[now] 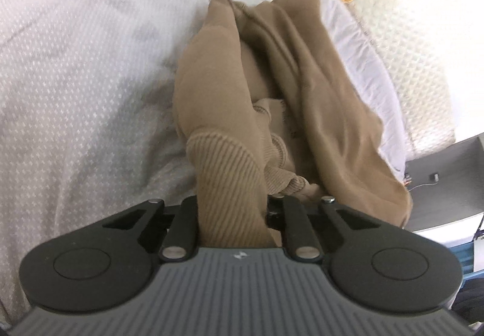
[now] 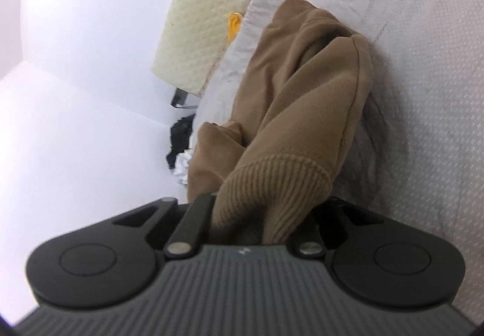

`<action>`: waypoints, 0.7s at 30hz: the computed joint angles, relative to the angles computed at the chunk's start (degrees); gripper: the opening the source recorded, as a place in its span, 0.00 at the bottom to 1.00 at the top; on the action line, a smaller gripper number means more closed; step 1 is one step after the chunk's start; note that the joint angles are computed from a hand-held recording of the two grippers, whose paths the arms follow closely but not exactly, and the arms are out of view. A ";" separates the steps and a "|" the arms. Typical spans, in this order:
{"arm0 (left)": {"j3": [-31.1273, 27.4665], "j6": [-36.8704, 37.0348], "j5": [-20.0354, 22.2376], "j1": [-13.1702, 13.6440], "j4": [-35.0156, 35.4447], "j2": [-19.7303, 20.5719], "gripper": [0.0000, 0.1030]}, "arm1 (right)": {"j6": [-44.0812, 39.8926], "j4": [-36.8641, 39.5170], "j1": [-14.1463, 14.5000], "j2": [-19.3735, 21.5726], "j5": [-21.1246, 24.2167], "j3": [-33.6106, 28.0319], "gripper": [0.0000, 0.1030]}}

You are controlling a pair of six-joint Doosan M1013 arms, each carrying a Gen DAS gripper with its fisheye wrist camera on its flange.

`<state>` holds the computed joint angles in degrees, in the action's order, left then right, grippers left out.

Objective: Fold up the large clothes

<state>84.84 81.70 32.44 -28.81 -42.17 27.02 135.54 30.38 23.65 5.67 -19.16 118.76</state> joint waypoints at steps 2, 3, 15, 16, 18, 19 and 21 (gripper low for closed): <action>0.43 1.39 -0.15 0.27 -1.10 -0.71 0.15 | -0.03 -0.75 -0.01 -1.05 -0.88 1.15 0.13; 0.43 1.68 -0.16 0.31 -1.02 -1.05 0.15 | 0.35 -0.77 0.07 -1.42 -1.29 1.45 0.13; 1.34 5.95 -0.97 0.72 -0.05 -5.38 0.09 | 3.06 -5.45 1.01 -4.37 -3.60 3.18 0.13; 1.62 6.96 -1.00 0.72 -0.52 -5.74 0.09 | 2.26 -5.26 1.21 -4.73 -3.38 3.24 0.13; 2.36 8.33 -0.66 0.94 -2.00 -6.66 0.09 | -0.24 -3.63 1.82 -5.41 -2.94 3.14 0.13; 2.62 8.55 -0.47 0.95 -2.42 -7.12 0.09 | -2.09 -1.90 2.35 -5.93 -2.85 3.19 0.13; 3.26 9.66 0.11 1.18 -3.06 -8.26 0.09 | -6.17 1.54 3.31 -6.72 -2.66 3.10 0.13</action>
